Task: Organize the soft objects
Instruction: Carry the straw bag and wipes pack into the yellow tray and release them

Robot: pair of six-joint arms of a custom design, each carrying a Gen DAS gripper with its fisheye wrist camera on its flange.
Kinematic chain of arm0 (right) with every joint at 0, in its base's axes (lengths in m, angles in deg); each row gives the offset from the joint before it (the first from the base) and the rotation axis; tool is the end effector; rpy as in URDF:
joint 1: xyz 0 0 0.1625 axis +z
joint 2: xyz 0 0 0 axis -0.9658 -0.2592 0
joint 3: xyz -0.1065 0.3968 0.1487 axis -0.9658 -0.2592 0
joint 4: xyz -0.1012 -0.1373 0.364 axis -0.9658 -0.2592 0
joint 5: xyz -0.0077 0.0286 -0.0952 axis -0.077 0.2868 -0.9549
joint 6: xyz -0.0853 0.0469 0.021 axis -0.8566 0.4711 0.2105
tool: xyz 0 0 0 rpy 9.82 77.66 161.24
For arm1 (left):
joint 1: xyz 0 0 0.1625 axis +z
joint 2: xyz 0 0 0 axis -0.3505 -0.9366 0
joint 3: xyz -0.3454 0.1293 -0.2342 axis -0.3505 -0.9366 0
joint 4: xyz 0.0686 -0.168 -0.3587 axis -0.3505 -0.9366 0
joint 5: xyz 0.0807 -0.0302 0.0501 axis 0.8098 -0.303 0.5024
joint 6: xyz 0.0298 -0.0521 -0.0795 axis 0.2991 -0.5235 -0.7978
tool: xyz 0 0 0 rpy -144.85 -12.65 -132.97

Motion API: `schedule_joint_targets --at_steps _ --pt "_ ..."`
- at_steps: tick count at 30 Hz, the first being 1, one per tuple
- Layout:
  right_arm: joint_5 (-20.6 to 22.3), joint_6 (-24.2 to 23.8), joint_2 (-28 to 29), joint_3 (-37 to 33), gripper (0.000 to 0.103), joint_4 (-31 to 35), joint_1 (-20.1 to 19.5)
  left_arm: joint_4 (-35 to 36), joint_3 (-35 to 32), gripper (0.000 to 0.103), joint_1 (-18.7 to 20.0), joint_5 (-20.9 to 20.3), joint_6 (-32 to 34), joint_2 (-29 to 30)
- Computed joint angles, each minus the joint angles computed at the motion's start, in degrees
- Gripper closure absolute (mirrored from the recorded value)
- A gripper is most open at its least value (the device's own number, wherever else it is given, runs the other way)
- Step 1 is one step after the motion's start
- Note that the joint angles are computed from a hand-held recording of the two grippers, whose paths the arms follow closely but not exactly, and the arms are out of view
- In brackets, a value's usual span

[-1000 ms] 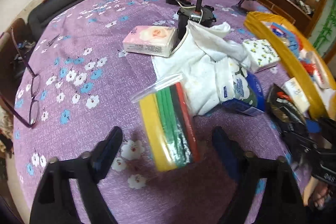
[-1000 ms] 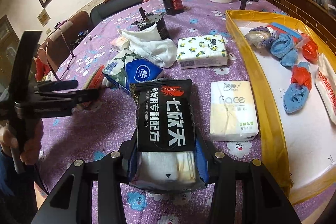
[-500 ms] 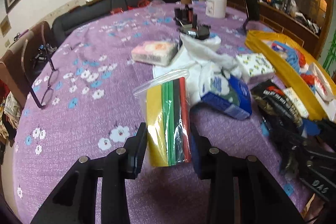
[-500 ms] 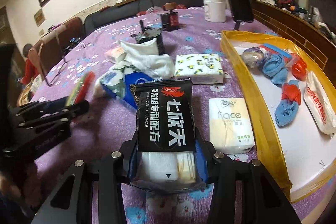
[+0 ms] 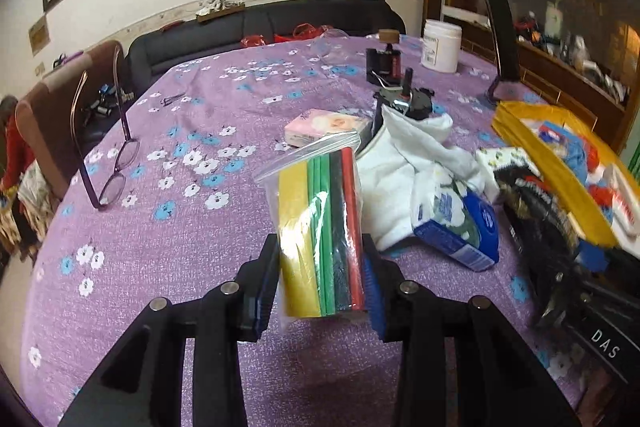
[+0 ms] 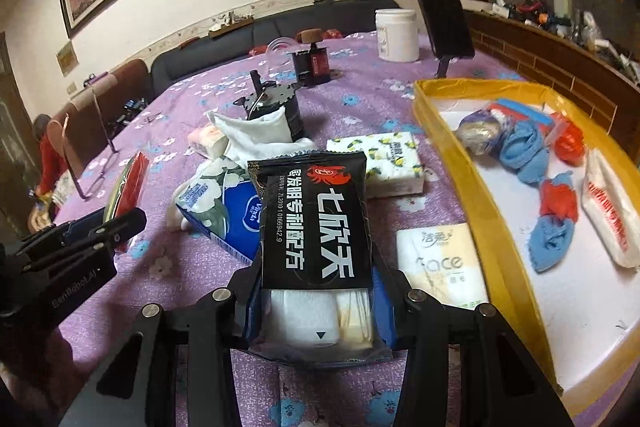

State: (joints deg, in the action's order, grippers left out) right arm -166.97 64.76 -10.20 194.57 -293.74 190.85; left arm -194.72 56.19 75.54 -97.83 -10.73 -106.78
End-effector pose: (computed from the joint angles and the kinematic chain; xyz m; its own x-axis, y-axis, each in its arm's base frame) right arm 0.3288 -0.4927 0.0022 -0.8209 -0.2207 0.5267 -0.5120 0.6929 -0.5076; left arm -0.0654 -0.4757 0.2764 -0.6875 -0.0977 -0.7196 0.4872 0.6727 -0.5568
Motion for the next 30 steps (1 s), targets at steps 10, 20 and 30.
schedule_joint_targets --at_steps 10,20,30 --pt "2.70 -2.45 0.29 1.35 0.055 -4.20 0.02 -3.01 0.74 0.066 -0.41 -0.54 1.72 0.08" --pt "1.44 -1.86 0.58 1.60 0.055 -6.23 0.30 -2.83 0.83 0.066 -0.64 0.03 1.42 0.04" --pt "-0.18 -0.73 0.00 3.00 0.055 -8.36 0.87 -2.94 2.48 0.066 -3.00 4.54 1.14 0.66"
